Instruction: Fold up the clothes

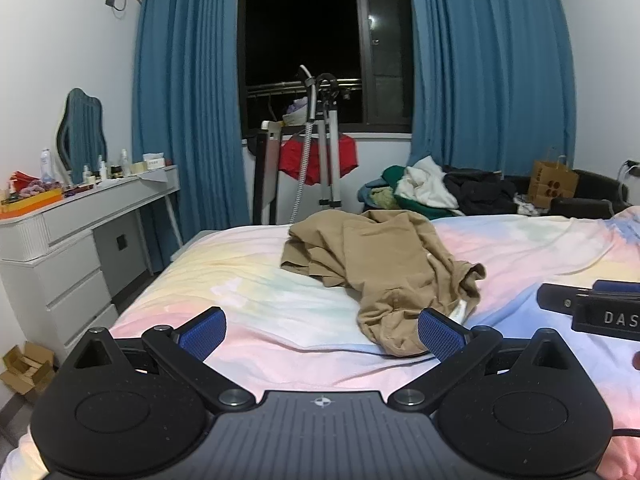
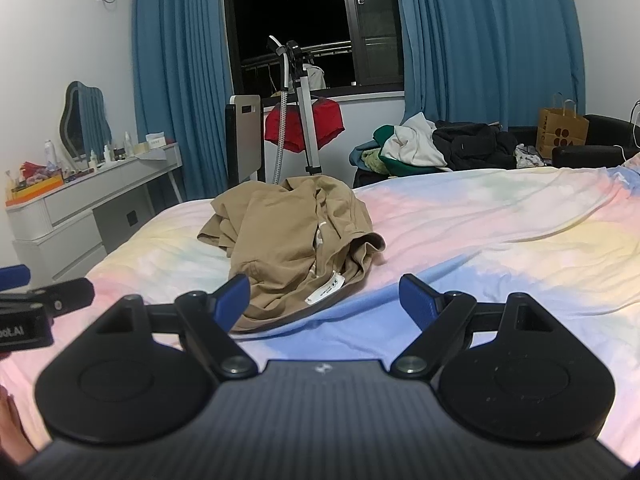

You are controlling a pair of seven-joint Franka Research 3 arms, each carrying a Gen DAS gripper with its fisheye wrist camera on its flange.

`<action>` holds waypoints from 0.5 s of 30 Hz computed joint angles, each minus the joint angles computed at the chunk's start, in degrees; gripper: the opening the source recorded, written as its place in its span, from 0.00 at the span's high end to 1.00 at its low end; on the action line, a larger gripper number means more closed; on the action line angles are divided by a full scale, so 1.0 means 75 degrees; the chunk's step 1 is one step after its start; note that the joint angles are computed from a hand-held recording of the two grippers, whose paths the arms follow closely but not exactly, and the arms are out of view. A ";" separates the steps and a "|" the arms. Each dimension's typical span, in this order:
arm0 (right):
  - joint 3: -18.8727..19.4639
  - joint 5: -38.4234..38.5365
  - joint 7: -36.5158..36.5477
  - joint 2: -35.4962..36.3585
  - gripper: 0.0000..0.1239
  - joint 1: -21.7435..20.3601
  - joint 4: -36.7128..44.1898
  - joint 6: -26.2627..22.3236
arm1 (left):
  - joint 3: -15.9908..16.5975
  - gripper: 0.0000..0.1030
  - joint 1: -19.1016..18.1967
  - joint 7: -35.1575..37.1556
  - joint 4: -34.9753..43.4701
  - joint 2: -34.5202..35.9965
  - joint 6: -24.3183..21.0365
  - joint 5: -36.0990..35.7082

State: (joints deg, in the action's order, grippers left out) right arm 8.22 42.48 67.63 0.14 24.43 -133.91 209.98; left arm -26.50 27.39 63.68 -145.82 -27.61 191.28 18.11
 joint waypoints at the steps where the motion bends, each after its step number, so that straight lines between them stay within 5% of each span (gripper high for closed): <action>1: 0.0001 0.0024 -0.0010 0.0003 0.33 0.0002 0.0008 0.0002 | 0.0129 0.00 -0.0128 0.0011 0.0007 0.0066 0.0021 0.0010; 9: 0.0024 0.0455 -0.0214 -0.0004 0.33 0.0045 0.0105 -0.0029 | 0.1265 0.01 -0.1317 0.0089 0.0366 0.0712 -0.0760 0.0168; 12: 0.0029 0.0604 -0.0241 -0.0033 0.33 0.0051 0.0110 -0.0033 | 0.2534 0.02 -0.2750 0.0389 0.0673 0.1181 -0.1294 0.0001; 15: 0.0009 0.0643 -0.0063 -0.0096 0.33 0.0018 0.0045 -0.0079 | 0.3316 0.06 -0.3714 0.0838 0.1025 0.1619 -0.1505 -0.0411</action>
